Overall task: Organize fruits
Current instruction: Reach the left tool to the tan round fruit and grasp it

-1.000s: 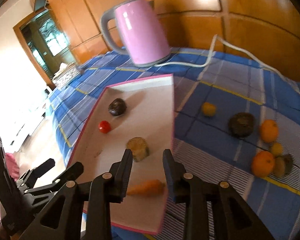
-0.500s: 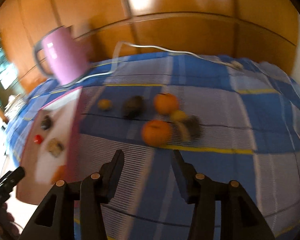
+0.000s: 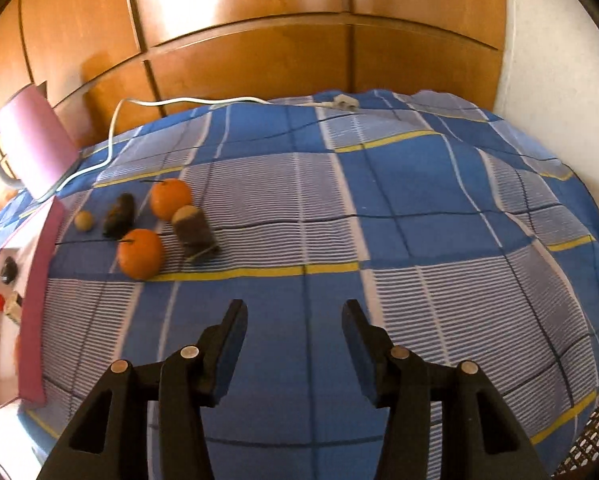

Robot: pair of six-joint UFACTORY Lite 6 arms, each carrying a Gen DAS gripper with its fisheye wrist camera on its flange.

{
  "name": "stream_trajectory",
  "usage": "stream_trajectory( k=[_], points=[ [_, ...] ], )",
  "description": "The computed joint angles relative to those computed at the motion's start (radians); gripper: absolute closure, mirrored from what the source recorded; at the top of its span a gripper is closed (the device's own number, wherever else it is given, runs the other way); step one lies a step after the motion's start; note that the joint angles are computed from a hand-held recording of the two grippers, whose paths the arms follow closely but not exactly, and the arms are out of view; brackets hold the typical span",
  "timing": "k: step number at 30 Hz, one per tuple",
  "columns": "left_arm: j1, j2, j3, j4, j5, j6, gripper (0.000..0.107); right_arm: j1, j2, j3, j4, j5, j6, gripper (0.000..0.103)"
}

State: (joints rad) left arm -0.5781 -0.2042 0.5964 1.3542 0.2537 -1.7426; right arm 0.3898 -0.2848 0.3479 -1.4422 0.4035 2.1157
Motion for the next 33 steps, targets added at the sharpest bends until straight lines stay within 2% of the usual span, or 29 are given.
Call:
stream_trajectory(
  k=[4, 13, 14, 16, 19, 26, 29, 31, 33],
  points=[
    [0.011, 0.087, 0.118, -0.186, -0.039, 0.243, 0.004, -0.014, 0.003, -0.012, -0.036, 0.005, 0.022, 0.053],
    [0.002, 0.329, 0.418, -0.581, 0.015, 0.76, 0.005, -0.049, -0.004, -0.043, -0.102, 0.041, 0.057, 0.053],
    [0.009, 0.359, 0.454, -0.652, 0.012, 0.842, 0.007, -0.06, -0.007, -0.047, -0.111, 0.034, 0.06, 0.053],
    [0.025, 0.438, 0.552, -0.834, 0.022, 1.036, 0.022, -0.081, -0.009, -0.053, -0.131, 0.021, 0.07, 0.053],
    [0.042, 0.567, 0.702, -1.009, 0.053, 1.233, 0.024, -0.111, -0.014, -0.065, -0.161, 0.002, 0.09, 0.053],
    [0.05, 0.873, 1.075, -1.15, 0.173, 1.391, 0.03, -0.165, -0.039, -0.091, -0.196, -0.01, 0.098, 0.053],
    [0.042, 0.999, 1.231, -1.13, 0.234, 1.392, 0.037, -0.196, -0.05, -0.101, -0.206, -0.01, 0.106, 0.053],
    [0.045, 1.097, 1.36, -1.16, 0.295, 1.424, 0.049, -0.217, -0.048, -0.103, -0.224, -0.016, 0.119, 0.053],
    [0.047, 1.161, 1.446, -1.179, 0.333, 1.439, 0.055, -0.237, -0.036, -0.104, -0.254, -0.028, 0.142, 0.053]
  ],
)
